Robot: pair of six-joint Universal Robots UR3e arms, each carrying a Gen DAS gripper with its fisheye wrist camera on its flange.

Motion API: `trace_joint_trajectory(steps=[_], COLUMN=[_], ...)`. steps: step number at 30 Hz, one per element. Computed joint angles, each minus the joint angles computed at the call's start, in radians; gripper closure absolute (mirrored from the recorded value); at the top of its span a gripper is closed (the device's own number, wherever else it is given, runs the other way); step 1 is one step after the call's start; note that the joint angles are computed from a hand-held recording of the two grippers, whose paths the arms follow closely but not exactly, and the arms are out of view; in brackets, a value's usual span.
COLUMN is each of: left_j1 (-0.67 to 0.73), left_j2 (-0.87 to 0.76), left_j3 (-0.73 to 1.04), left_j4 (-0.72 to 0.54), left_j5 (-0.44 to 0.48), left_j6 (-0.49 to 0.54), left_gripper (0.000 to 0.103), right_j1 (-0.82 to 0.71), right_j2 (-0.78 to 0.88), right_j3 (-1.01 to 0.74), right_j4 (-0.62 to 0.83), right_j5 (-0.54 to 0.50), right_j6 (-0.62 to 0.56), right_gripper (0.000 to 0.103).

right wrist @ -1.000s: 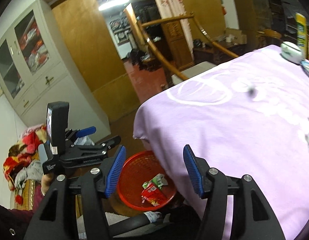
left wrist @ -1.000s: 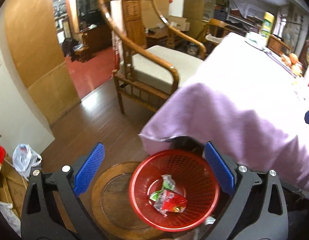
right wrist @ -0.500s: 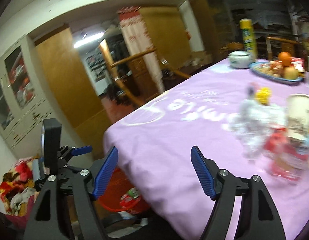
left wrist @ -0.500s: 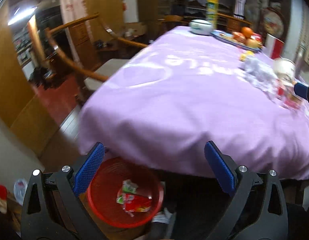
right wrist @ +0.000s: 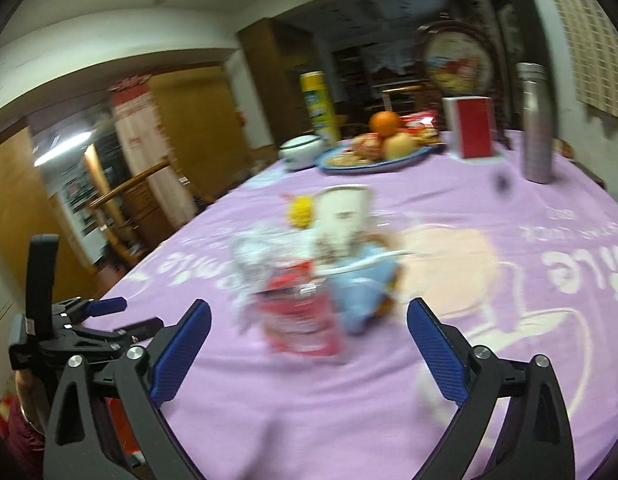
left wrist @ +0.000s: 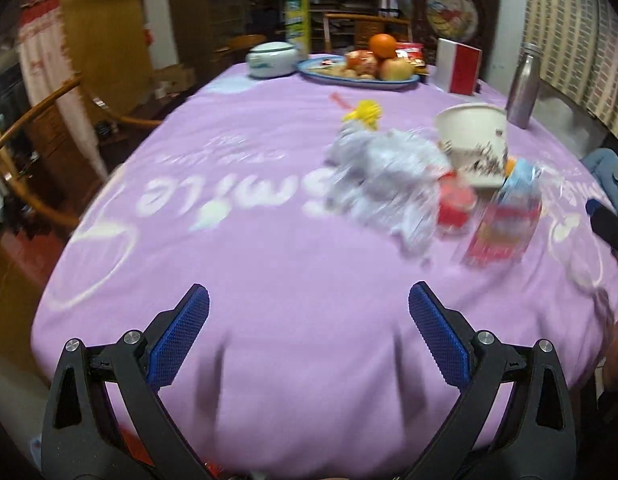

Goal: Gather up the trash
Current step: 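Bring both open tools back over the remaining trash on the table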

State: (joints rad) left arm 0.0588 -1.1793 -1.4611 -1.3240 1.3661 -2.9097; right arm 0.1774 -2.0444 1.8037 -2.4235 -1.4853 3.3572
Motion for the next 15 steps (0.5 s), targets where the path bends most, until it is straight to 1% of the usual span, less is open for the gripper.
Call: trace_joint_trajectory(steps=[2, 5, 7, 11, 13, 15], left_j1=[-0.055, -0.101, -0.125, -0.145, -0.152, -0.141], left_j2=[-0.113, -0.254, -0.357, -0.53, -0.572, -0.559], left_j3=[0.087, 0.213, 0.313, 0.486, 0.517, 0.482], left_j4=[0.017, 0.014, -0.01, -0.068, -0.069, -0.035], left_j5=[-0.002, -0.014, -0.024, -0.061, -0.034, 0.036], left_j6=[-0.036, -0.067, -0.09, -0.145, -0.163, -0.171], left_gripper=[0.007, 0.007, 0.007, 0.007, 0.007, 0.007], right_j1=[-0.035, -0.112, -0.178, -0.216, -0.246, -0.28], right_j2=[-0.002, -0.014, -0.044, -0.062, -0.065, -0.076], right_j3=[0.012, 0.031, 0.05, 0.063, 0.06, 0.065], right_j4=[-0.006, 0.003, 0.031, 0.04, 0.064, 0.087], right_j5=[0.002, 0.06, 0.153, 0.221, 0.271, 0.315], right_j6=[0.003, -0.005, -0.01, -0.02, -0.022, -0.024], right_gripper=[0.006, 0.006, 0.006, 0.006, 0.006, 0.006])
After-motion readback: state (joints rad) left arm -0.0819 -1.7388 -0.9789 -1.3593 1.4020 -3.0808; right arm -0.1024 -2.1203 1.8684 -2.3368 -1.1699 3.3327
